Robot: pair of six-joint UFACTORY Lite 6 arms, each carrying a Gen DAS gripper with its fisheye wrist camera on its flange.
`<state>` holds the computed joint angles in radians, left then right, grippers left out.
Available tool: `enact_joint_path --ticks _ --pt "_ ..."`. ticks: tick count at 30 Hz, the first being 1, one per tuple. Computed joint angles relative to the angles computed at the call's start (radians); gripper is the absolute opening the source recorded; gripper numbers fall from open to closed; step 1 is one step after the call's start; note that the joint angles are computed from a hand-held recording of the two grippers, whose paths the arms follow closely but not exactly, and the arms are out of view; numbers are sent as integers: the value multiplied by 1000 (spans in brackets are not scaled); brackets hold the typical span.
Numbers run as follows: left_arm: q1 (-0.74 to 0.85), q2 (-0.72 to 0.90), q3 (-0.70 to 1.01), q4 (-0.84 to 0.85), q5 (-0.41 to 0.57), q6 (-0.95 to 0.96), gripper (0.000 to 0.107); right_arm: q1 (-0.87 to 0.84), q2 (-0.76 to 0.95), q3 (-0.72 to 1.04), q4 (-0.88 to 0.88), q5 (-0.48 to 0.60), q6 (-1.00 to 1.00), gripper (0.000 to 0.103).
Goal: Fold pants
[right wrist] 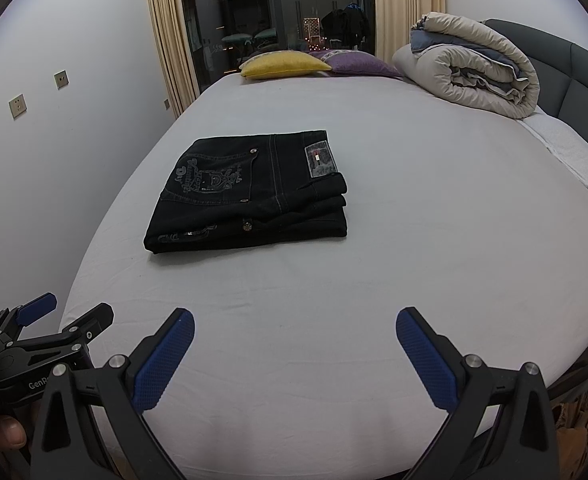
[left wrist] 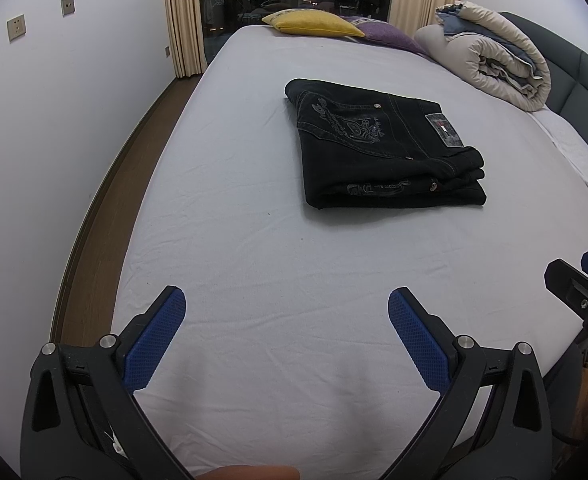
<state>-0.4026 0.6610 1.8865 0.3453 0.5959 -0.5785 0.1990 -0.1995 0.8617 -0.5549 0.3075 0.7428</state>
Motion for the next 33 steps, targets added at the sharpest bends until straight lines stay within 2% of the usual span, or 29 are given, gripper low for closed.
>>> enact_joint_path --ticks 29,33 --pt "-7 -16 -40 5 -15 -9 103 -8 3 -12 23 -16 -25 103" --pt "-3 2 -2 -6 7 7 103 -9 1 -11 43 -14 -46 103"
